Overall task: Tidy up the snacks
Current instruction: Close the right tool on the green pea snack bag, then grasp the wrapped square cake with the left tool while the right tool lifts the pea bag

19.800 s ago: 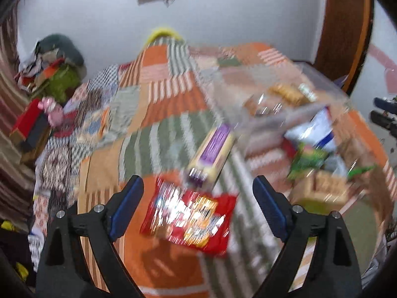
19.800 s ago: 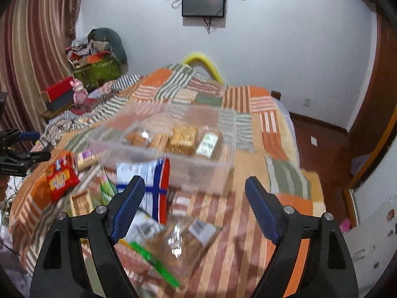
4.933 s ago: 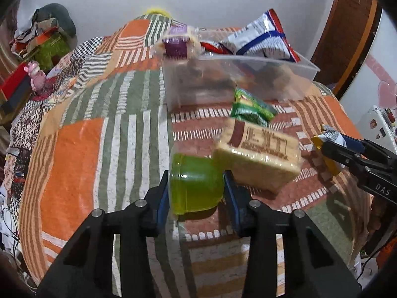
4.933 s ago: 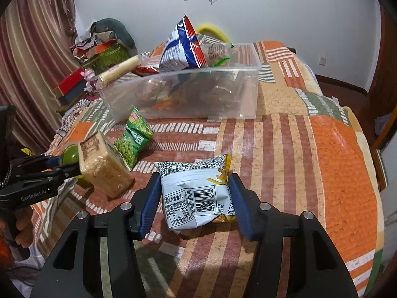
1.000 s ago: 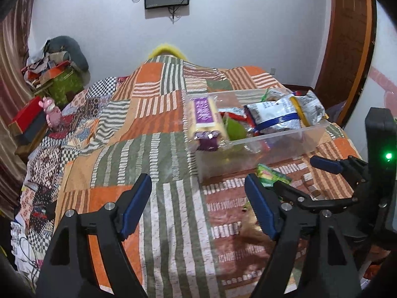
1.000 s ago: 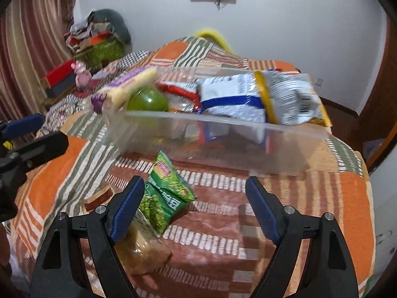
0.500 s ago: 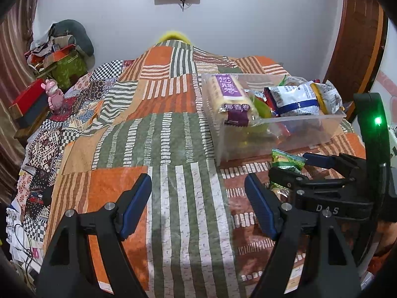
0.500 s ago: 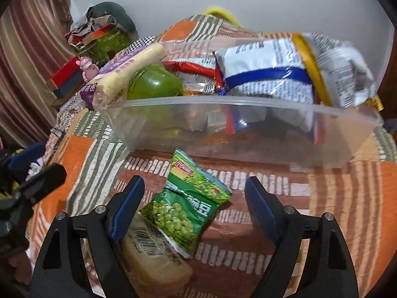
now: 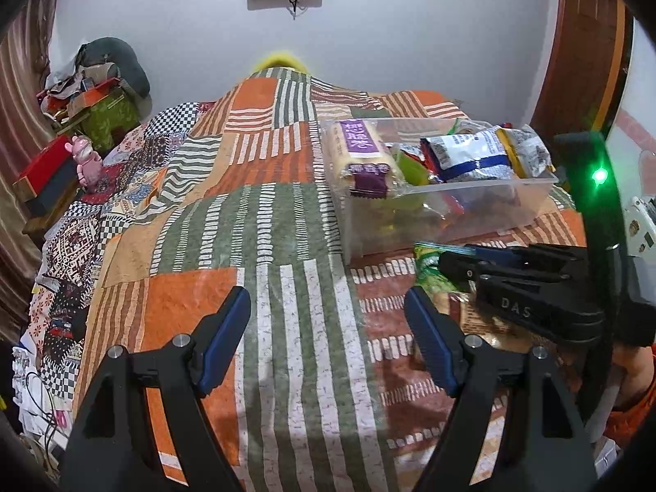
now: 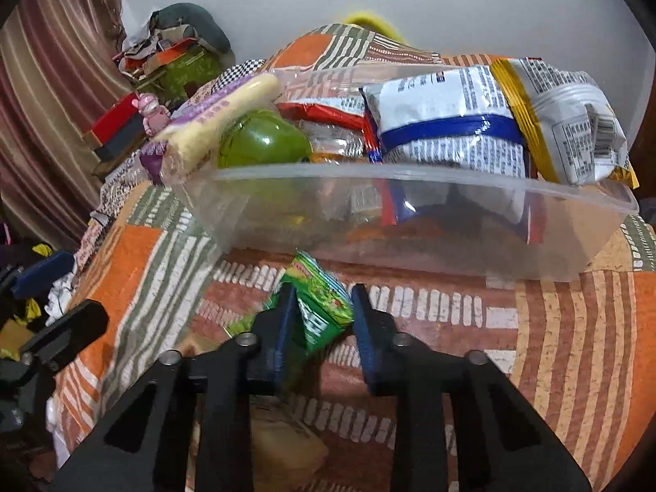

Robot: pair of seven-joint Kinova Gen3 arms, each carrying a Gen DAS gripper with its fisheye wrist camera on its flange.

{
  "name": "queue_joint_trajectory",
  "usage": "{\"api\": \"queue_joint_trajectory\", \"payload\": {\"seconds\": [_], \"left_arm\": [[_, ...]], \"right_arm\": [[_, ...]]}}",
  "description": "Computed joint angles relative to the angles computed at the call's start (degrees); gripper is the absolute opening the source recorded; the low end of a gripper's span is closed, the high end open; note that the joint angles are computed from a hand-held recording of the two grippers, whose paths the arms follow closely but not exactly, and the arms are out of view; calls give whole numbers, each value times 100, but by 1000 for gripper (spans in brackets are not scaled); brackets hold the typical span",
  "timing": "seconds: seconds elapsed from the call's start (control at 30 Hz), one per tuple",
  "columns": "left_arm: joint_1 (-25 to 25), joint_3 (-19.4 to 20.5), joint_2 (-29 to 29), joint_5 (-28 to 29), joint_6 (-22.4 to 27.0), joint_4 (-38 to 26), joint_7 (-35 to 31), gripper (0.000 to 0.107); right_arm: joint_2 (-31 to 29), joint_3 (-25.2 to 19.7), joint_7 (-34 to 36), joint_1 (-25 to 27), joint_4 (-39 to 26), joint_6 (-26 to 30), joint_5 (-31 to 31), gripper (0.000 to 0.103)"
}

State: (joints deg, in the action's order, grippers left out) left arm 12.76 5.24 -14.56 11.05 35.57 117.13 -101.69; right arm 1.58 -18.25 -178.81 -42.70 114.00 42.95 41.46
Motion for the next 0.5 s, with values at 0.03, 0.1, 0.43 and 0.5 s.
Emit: {"api": "queue_joint_trajectory", "payload": {"seconds": [0.03,0.1,0.43,0.5], "left_arm": [[21,-7,-5,25,35,-7,-11,78],[64,-7,2,79,111,-28,-33,81],[240,293,-65,37,184,-25,179,91],[292,356,-42,10,233,-51,248,91]], "right_arm": [[-29,-3,-4,0,46,-47,-8,21],[-131,-26,-51,15,132,-78,5,19],[-481,-320,-191,78,357,454,120,16],[-526,-409,-271,102,363,573,133,16]]}}
